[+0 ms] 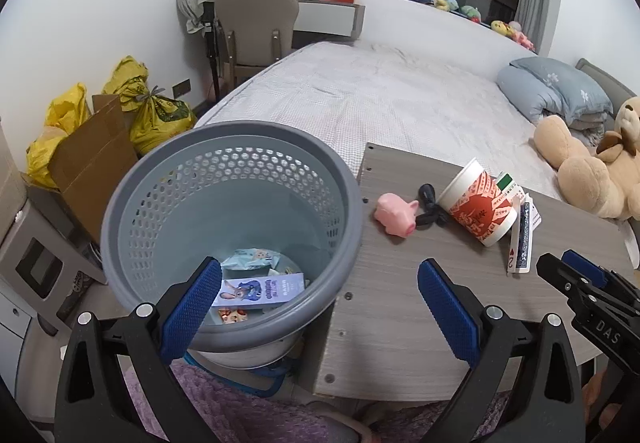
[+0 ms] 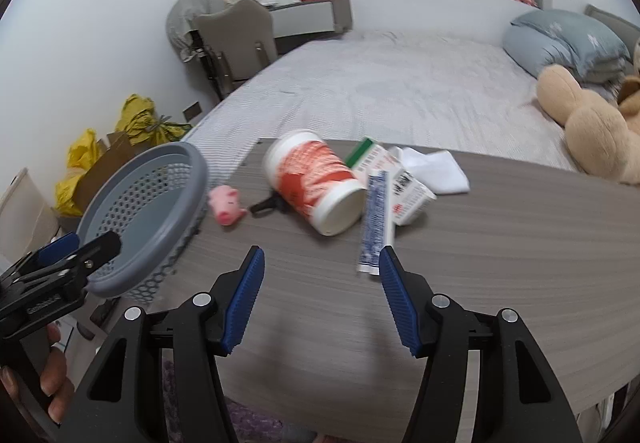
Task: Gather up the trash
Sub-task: 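Move both tools back over the table toward the remaining trash, then grasp the blue-patterned playing-card box with the right tool and lift it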
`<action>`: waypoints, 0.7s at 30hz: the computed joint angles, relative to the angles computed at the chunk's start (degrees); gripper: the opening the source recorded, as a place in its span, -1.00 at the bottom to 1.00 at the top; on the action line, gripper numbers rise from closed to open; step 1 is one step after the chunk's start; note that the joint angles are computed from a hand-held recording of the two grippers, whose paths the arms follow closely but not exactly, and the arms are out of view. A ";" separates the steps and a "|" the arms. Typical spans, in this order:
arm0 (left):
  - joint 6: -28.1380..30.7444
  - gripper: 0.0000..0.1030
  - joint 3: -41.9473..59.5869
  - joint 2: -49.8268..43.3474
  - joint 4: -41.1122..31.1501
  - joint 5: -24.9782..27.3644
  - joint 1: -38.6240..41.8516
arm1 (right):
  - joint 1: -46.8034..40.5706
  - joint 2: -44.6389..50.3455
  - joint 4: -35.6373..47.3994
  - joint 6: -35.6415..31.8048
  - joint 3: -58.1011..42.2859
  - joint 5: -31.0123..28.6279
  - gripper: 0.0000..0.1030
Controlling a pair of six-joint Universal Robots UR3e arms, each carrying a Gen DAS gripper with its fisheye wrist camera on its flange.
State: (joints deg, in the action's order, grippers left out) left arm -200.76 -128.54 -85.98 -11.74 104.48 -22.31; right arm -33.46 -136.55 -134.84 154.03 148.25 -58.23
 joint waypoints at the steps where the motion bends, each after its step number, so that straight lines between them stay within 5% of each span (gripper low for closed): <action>1: -0.13 0.87 0.90 -1.09 -0.03 0.40 -0.50 | -0.76 0.70 -0.40 -0.25 0.21 -0.15 0.11; 12: -0.73 0.87 7.88 -8.28 -1.93 1.72 -3.29 | 5.04 25.38 -25.21 6.38 -0.04 -7.62 0.11; 21: -0.37 0.87 11.14 -11.46 -3.15 1.87 -4.04 | 8.49 37.87 -32.65 9.09 -4.84 -10.54 0.09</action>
State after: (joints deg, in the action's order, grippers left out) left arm -201.13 -117.40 -97.44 -14.89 106.35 -26.35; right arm -24.96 -98.67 -167.49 163.12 143.41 -68.78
